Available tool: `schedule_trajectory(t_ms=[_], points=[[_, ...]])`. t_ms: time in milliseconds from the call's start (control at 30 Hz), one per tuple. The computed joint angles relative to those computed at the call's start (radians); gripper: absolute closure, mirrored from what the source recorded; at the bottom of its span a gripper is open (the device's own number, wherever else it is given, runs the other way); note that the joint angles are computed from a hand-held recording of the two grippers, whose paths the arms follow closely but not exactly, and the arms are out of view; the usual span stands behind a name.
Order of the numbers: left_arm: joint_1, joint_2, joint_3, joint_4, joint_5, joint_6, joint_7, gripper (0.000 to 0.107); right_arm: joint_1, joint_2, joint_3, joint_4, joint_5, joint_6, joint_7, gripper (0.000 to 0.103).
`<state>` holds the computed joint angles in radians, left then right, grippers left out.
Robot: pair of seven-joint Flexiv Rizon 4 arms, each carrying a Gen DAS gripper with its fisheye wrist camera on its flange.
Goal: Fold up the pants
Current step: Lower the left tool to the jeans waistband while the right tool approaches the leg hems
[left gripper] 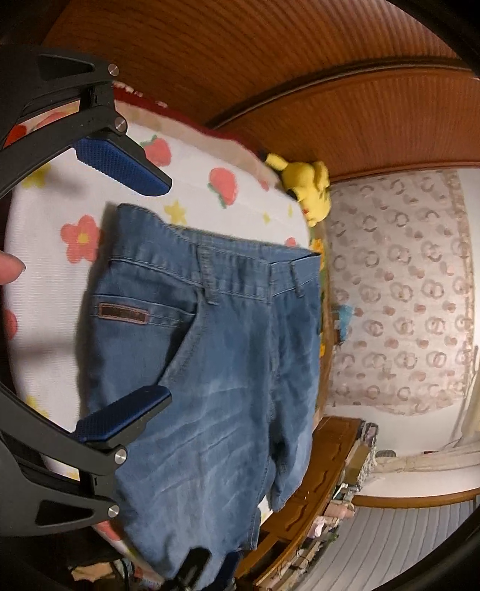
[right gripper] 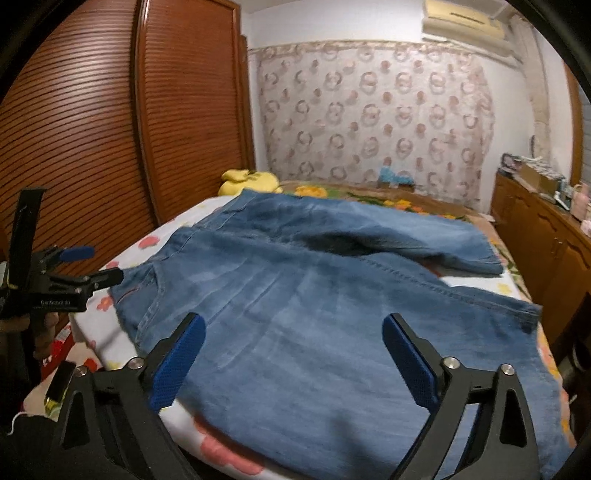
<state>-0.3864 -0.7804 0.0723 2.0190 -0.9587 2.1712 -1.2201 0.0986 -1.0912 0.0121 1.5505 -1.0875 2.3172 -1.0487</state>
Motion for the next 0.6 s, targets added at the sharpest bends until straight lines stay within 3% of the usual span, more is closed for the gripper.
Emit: schedule_trajectory(t_ms=[133,267,333,367,467,600], points=[[0.052,0.015,-0.025,0.038,0.078,-0.022,-0.07,0.004,-0.037,-0.042,-0.027,-0.129,-0.238,0.008,0.206,0.012],[0.07,0.016,-0.012,0.065,0.13,-0.031,-0.12,0.01,-0.023,-0.088,-0.145,-0.308,-0.431,0.105,0.46,0.018],[0.097,0.024,-0.021,0.085,0.178,-0.029,-0.162,0.011,-0.003,-0.117,-0.211,-0.4,-0.474,0.16,0.557,0.022],[0.113,0.028,-0.026,0.096,0.207,-0.026,-0.184,0.018,0.007,-0.132,-0.243,-0.441,-0.486,0.183,0.596,0.024],[0.16,0.037,-0.037,0.12,0.289,-0.029,-0.248,0.026,0.029,-0.178,-0.349,-0.57,-0.503,0.274,0.711,0.032],[0.195,0.04,-0.032,0.131,0.353,-0.034,-0.31,0.034,0.044,-0.207,-0.423,-0.639,-0.49,0.335,0.751,0.036]])
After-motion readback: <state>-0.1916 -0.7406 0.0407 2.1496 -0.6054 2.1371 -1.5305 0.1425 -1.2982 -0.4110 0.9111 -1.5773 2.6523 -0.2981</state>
